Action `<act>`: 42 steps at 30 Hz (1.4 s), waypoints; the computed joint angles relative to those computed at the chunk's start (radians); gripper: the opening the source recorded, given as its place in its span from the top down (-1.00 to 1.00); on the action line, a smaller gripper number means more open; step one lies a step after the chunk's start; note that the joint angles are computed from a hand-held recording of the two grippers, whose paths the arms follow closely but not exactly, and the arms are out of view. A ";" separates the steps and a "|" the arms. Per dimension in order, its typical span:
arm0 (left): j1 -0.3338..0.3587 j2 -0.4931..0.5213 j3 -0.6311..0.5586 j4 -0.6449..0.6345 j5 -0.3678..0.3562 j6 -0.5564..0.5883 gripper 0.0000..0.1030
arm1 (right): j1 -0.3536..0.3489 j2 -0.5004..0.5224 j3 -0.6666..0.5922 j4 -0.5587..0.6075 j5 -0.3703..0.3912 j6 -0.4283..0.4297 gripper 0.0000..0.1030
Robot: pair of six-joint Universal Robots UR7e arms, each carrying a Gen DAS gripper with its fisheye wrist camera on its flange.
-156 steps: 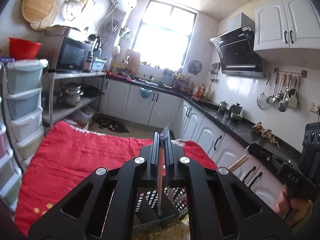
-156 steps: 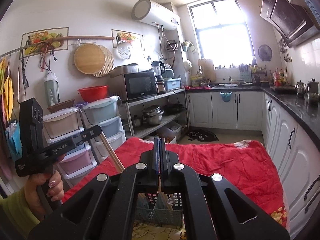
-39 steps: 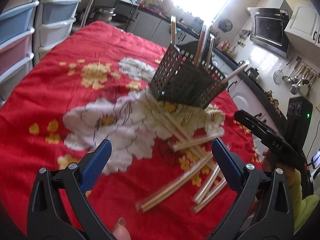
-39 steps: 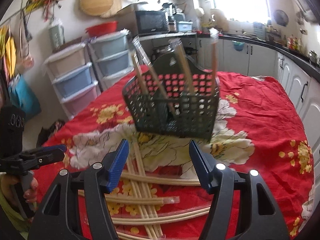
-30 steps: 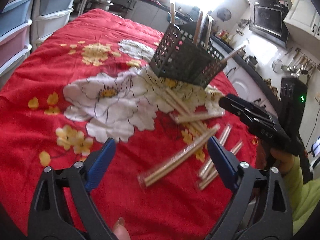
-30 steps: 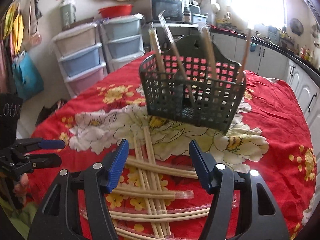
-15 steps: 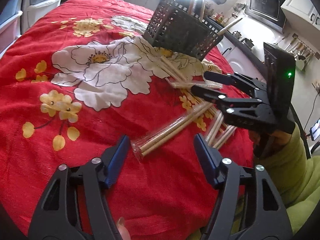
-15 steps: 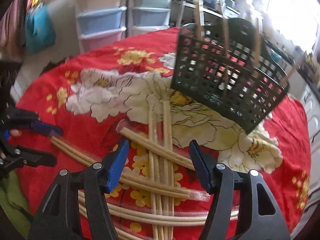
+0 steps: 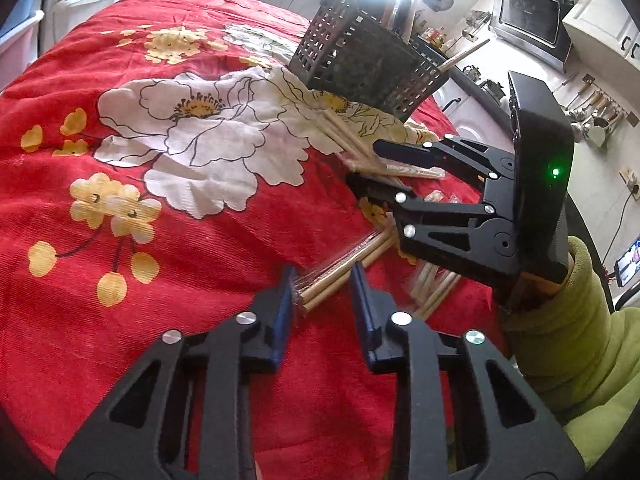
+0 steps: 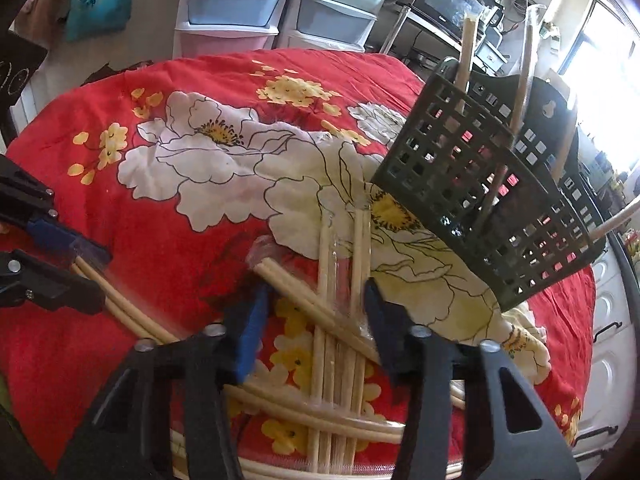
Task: Organize utensils
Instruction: 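Close the left tool on a wrapped chopstick while the right tool grasps another, then lift both held chopsticks and lower them into the green caddy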
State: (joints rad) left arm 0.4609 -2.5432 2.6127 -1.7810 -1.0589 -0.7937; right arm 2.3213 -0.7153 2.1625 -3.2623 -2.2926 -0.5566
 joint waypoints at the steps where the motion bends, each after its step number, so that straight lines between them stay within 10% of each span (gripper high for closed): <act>1: 0.004 -0.001 0.001 -0.004 -0.002 0.002 0.64 | 0.002 0.004 -0.004 0.000 -0.001 -0.002 0.44; 12: 0.013 0.011 -0.003 -0.096 -0.034 0.046 0.85 | 0.017 -0.017 0.006 -0.239 0.000 -0.061 0.69; 42: 0.018 0.515 -0.159 -0.715 0.008 0.454 0.95 | -0.067 -0.333 0.119 -0.494 0.037 0.189 0.89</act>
